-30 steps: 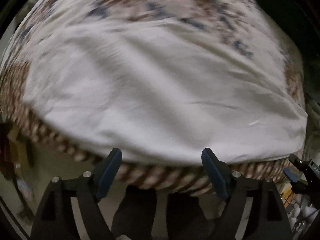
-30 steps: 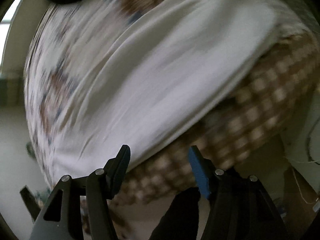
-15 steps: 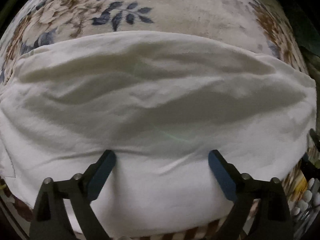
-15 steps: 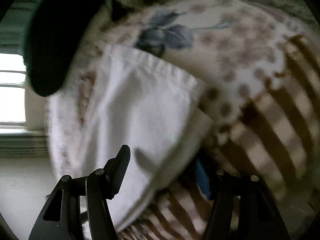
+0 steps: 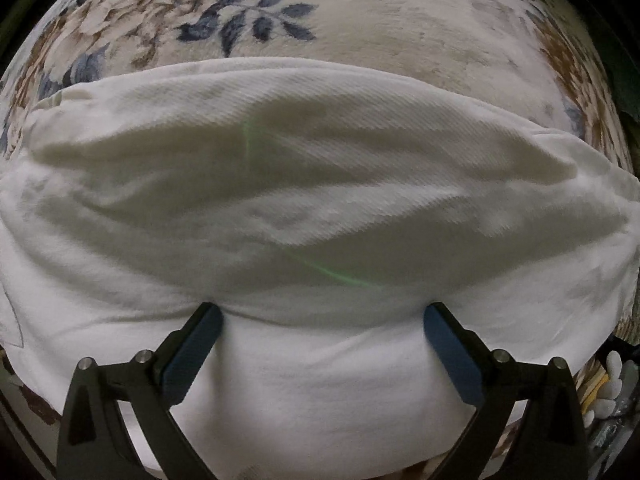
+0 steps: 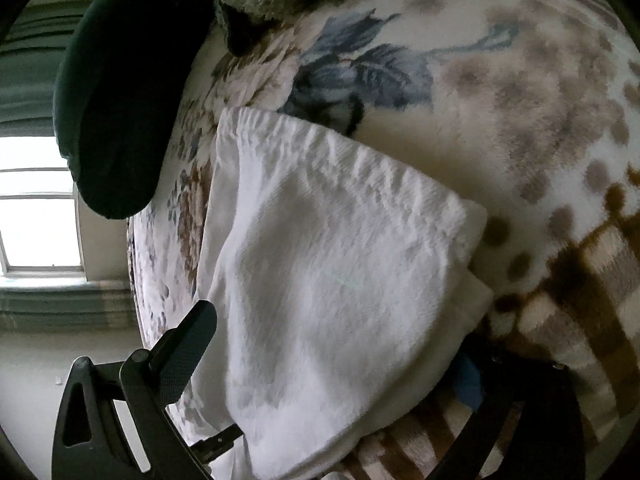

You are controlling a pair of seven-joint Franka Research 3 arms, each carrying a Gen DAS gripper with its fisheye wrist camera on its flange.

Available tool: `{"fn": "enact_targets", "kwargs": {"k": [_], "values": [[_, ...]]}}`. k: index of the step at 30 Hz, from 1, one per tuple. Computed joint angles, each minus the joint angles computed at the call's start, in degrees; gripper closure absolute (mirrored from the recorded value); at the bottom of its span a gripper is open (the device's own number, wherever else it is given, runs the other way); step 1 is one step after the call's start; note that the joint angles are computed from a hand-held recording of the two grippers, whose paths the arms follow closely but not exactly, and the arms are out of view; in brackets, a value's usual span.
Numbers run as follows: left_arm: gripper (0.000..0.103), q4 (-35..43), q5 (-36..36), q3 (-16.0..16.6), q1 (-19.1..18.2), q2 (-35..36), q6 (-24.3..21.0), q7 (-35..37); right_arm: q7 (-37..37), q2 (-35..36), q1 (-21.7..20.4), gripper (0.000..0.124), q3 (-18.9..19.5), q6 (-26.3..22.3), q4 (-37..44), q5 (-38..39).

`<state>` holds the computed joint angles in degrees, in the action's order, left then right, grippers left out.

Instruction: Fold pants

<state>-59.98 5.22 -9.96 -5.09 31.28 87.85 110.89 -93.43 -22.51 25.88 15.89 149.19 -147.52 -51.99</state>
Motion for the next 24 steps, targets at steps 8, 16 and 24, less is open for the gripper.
{"fn": "enact_targets", "kwargs": {"k": [8,16,24], "values": [[0.000,8.3,1.0,0.7,-0.2,4.7,-3.3,-0.3,11.5,0.9,-0.5,0.025,3.9,-6.8,3.1,-7.1],[0.000,4.0,0.8,0.6,0.1,2.7,-0.2,-1.2,12.8,2.7,1.9,0.079,2.1,-9.0,2.2,-11.5],[0.000,7.4,-0.6,0.2,0.7,3.2,-1.7,-1.6,-12.9,5.6,2.6,0.114,-0.7,-13.4,11.9,-6.1]]}}
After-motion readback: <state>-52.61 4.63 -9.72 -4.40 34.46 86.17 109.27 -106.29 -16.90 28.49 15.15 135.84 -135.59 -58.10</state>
